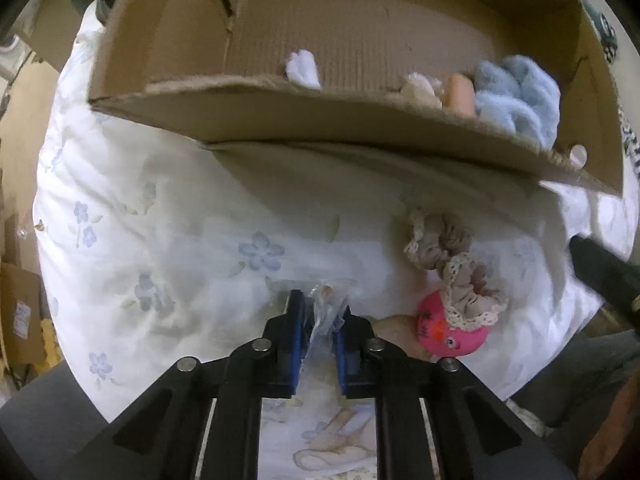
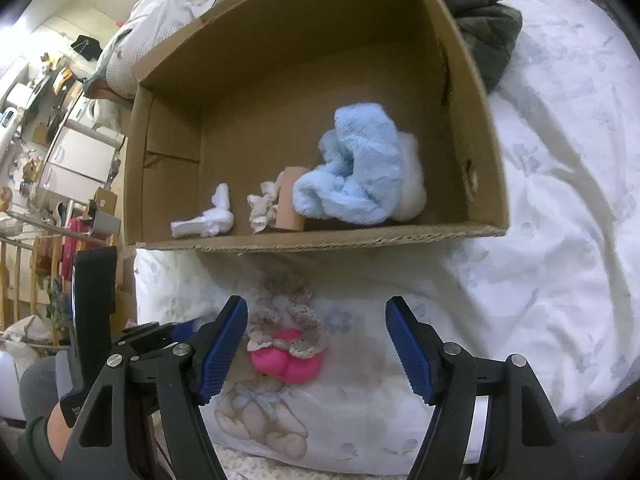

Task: Organize soft objects
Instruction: 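Grasp the clear labelled plastic bag with the left tool, then grasp the lace-trimmed mauve scrunchie with the right tool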

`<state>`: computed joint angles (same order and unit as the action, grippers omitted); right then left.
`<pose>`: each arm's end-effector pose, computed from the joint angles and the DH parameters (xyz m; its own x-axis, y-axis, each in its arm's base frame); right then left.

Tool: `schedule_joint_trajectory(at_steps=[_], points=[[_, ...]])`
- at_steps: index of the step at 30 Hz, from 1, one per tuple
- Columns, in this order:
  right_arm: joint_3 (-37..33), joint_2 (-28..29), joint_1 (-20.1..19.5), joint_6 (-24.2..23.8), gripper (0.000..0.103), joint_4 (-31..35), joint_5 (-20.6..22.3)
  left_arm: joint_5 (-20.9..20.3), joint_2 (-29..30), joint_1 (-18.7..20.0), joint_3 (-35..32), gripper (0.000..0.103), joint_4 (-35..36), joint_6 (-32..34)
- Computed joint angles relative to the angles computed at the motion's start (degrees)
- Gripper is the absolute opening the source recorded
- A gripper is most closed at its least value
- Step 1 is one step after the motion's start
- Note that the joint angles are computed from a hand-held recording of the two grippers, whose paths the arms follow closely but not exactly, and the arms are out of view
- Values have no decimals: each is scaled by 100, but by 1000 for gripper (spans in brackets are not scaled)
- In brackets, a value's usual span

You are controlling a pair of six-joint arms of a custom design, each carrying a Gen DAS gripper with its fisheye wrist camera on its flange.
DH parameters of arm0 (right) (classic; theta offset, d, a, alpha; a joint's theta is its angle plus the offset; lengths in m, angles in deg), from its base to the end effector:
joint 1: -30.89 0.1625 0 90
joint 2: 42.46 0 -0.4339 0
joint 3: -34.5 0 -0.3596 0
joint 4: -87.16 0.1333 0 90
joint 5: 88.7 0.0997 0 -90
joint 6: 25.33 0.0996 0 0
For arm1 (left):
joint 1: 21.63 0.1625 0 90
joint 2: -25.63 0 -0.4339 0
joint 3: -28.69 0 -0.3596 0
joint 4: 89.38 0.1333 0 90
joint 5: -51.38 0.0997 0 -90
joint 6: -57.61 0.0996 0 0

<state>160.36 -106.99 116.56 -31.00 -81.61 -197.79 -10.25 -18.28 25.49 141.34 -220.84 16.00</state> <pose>0.0640 -0.4887 0.1788 -0.9375 0.0743 0.3401 -0.0207 0.9634 -0.2674 -0.2020 -0.4830 0.0047 -0.7729 0.1345 -0.6201 0.1224 0.9905 0.0623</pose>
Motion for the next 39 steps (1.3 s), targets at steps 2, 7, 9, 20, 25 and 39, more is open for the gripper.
schedule_joint_trajectory(at_steps=[2, 7, 9, 20, 25, 39], points=[[-42, 10, -61, 70, 76, 186, 167, 8, -93, -11, 15, 9, -42, 18], [-163, 145, -135, 232, 76, 563, 424, 166, -445, -84, 135, 8, -73, -102], [-226, 258, -116, 259, 76, 647, 413, 217, -539, -108, 161, 8, -63, -166], [-757, 988, 98, 205, 76, 1256, -175, 441, -613, 1, 246, 8, 13, -192], [-759, 1164, 208, -32, 63, 1105, -487, 480, -363, -35, -38, 8, 157, -187], [-375, 803, 313, -655, 12, 373, -196, 811, -200, -215, -220, 7, 359, -377]])
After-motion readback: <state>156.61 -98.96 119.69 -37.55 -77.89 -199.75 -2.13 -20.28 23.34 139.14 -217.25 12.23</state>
